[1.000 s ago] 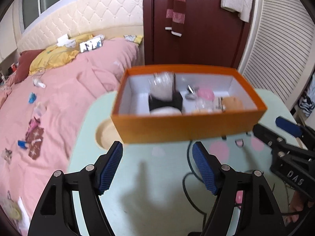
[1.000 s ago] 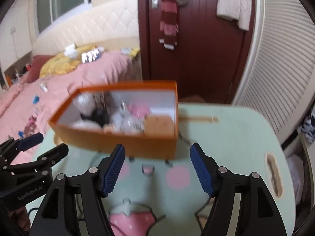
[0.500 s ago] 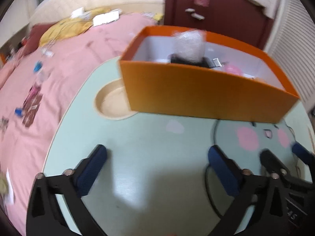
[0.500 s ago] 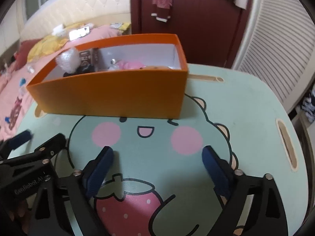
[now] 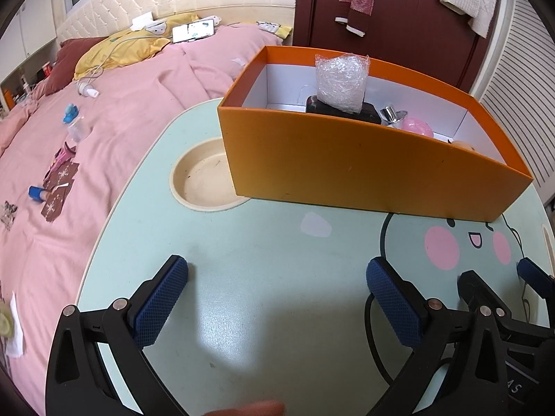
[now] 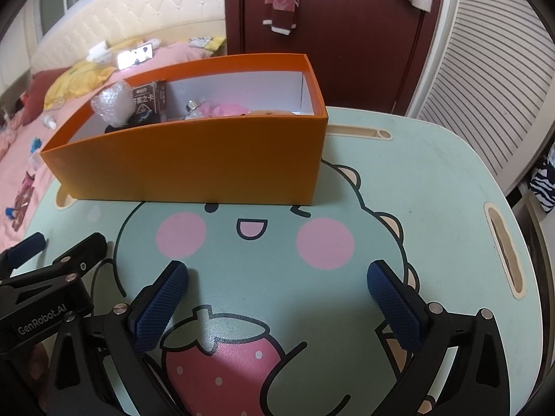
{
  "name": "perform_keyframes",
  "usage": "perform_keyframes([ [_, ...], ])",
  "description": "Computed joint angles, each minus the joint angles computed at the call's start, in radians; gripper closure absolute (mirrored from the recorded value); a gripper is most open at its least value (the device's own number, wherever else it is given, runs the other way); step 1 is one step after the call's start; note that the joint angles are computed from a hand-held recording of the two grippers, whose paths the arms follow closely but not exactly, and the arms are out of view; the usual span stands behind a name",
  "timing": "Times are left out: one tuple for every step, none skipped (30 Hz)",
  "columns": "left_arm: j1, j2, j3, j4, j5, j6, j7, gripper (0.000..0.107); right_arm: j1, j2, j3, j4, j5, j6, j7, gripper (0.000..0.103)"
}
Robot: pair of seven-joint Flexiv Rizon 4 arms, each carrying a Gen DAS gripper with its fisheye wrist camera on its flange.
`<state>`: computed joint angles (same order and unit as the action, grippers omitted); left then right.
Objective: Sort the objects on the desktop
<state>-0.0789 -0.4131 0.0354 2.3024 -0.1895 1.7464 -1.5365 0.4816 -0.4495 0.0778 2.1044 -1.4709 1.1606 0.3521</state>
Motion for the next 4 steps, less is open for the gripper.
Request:
perform_keyframes([
  [-0.003,0.001,0.003,0.0,0.0,-0.001,-0.001,0.004,0.0,0.0,0.0,0.0,0.0,0.0,0.0,0.0],
  [0.0,0.001,0.001,0.0,0.001,0.0,0.0,0.004,0.0,0.0,0.0,0.0,0.0,0.0,0.0,0.0],
  [0.005,0.0,-0.004,0.001,0.003,0.001,0.001,0.004,0.0,0.001,0.0,0.0,0.001,0.0,-0.001,0.0],
  [0.011,0.0,-0.007,0.001,0.004,0.002,0.003,0.004,0.0,0.001,0.0,0.0,0.001,-0.001,-0.001,0.0],
])
